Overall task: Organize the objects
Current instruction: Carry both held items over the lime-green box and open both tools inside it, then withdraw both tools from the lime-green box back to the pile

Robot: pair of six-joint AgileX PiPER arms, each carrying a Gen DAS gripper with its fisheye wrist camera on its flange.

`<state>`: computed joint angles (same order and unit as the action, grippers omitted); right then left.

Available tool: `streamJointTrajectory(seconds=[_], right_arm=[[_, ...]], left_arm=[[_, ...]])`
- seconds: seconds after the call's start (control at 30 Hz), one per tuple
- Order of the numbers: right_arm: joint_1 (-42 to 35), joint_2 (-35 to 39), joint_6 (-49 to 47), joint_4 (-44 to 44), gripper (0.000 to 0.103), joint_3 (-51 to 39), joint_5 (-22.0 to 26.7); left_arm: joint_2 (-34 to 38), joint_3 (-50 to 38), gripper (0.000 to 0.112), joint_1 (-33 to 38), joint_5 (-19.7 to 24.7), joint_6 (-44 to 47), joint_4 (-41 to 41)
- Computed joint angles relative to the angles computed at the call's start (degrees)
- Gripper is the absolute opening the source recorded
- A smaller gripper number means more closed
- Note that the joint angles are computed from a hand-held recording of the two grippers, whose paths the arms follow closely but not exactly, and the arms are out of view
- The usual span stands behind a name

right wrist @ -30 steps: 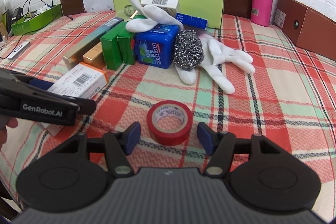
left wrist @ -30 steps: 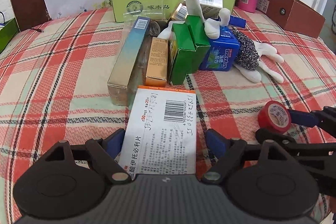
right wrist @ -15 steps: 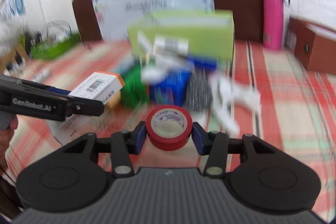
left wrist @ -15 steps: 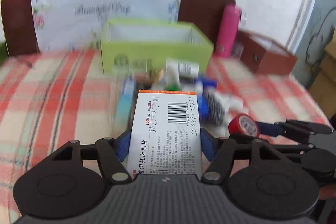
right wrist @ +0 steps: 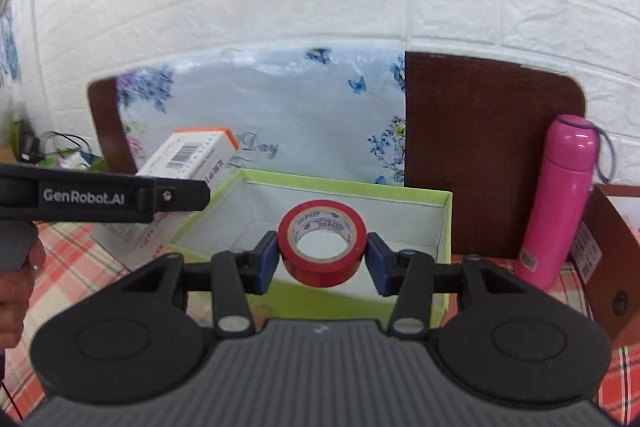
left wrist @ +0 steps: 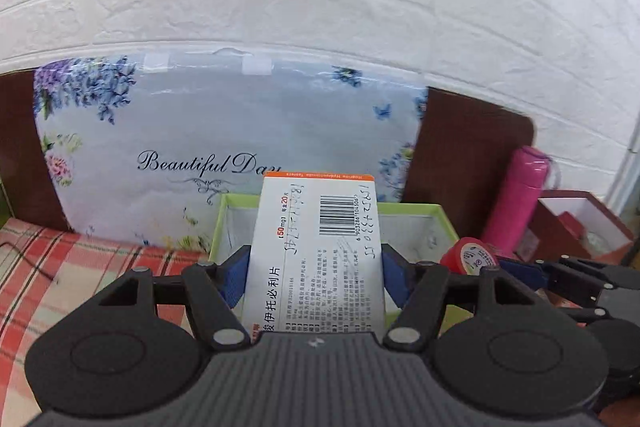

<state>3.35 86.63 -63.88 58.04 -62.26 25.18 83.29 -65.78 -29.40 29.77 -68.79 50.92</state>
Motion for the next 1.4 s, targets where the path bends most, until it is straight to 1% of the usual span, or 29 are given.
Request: streamJointTrajectory(seconds=[0.03,0.07,0.13,0.2,0.27,0.37,0.4,0.43,0.47,0.5,0.53,0.57,0.6,0.67,0.73,0.77,0.8,0.83,0.87,0.9,0.97,1.0,1.1,1.2,1.27,1.3,1.37,1.4], right_arm=[[1.1,3.1,1.9,-2.2,0.046,-2.3,-1.3],[2.0,6.0,5.0,-5.4,0.046,-4.7,-2.0],[3.3,11.3,12.4,-12.7,0.046,-9.5,-2.4],[4.2,15.5,16.8,-16.9,0.046,-12.9,-2.8],[4.7,18.7,20.7,-20.0,0.046,-15.5,-2.5],[5.5,22.3,24.8,-23.9,0.046,-18.3,-2.4],[5.8,23.1,25.7,-25.2,0.046,-18.8,-2.5],[6.0,24.0,26.4,-26.1,0.046,-19.5,-2.4],[6.3,25.0,27.7,-27.7,0.046,-20.3,-2.0],[6.6,25.6,29.4,-29.6,0.059,-20.9,-1.6],[7.1,26.1,32.3,-32.8,0.066,-21.4,-1.5],[7.3,26.1,33.3,-34.1,0.073,-20.9,-2.3],[7.1,25.6,32.0,-33.1,0.073,-20.6,-2.0],[5.6,23.1,24.9,-25.9,0.075,-18.3,-1.4],[3.9,18.2,13.4,-14.5,0.083,-12.8,-4.1],[3.2,15.2,7.9,-8.7,0.088,-9.4,-5.9],[2.4,12.0,2.6,-3.0,0.092,-6.5,-7.0],[1.4,8.7,-2.8,2.7,0.094,-3.4,-7.3],[0.1,5.3,-8.0,8.5,0.097,-0.2,-6.8],[-1.7,2.2,-13.2,14.2,0.100,2.3,-5.1],[-5.3,-4.0,-24.3,25.6,0.103,8.8,-1.4],[-7.0,-7.2,-27.7,28.9,0.103,12.1,0.3],[-11.0,-15.8,-29.0,29.5,0.103,19.6,4.7],[-15.5,-23.9,-31.5,31.2,0.103,28.0,8.8],[-22.1,-30.2,-29.8,29.3,0.103,33.0,14.5],[-25.5,-32.8,-27.9,27.0,0.103,34.9,17.6],[-31.1,-36.5,-24.6,22.7,0.103,37.7,22.8],[-34.8,-38.6,-24.2,20.8,0.103,39.3,26.2]], left_arm=[[2.5,-2.0,0.069,1.4,-0.4,1.6,-1.1],[5.0,-4.1,0.069,2.9,-0.8,4.7,-4.2],[8.8,-8.0,0.069,5.9,-1.9,12.6,-12.9],[11.6,-10.8,0.069,8.1,-2.8,18.3,-19.2],[14.0,-12.9,0.069,9.0,-2.2,20.0,-20.5],[16.7,-13.6,0.069,10.3,-3.2,20.4,-21.5],[17.1,-13.4,0.071,10.7,-4.0,20.3,-22.0],[18.2,-14.0,0.080,11.2,-4.4,21.2,-23.5],[18.8,-14.2,0.085,11.5,-4.3,21.9,-24.4],[19.2,-14.3,0.088,11.5,-4.2,21.3,-23.7],[19.5,-14.3,0.088,11.5,-3.8,20.8,-22.9],[19.7,-14.7,0.088,11.5,-2.7,21.6,-23.2],[19.2,-14.6,0.088,11.5,-1.6,22.3,-23.4],[16.5,-12.0,0.088,11.1,-2.0,20.6,-20.9],[12.9,-9.3,0.088,9.9,-1.4,17.1,-16.7],[10.4,-7.2,0.088,9.3,-1.7,14.8,-14.8],[7.7,-4.9,0.088,8.7,-1.6,12.9,-13.2],[5.5,-3.5,0.088,7.7,-0.5,11.6,-12.3],[3.0,-2.0,0.088,6.4,1.4,10.4,-11.5],[0.8,-0.4,0.088,4.9,2.9,8.9,-10.5],[-3.9,3.9,0.088,1.3,4.6,3.9,-6.6],[-6.5,6.6,0.088,-0.9,5.2,0.7,-4.2],[-12.2,12.7,0.088,-8.4,8.8,-7.6,1.5],[-15.1,16.9,0.088,-17.2,15.6,-16.1,4.3],[-16.8,19.5,0.088,-22.0,19.0,-20.0,4.3],[-17.6,20.7,0.088,-24.7,21.0,-22.5,4.8],[-18.0,22.6,0.088,-30.4,25.9,-27.5,6.0],[-18.0,23.3,0.088,-32.8,27.9,-29.1,6.1]])
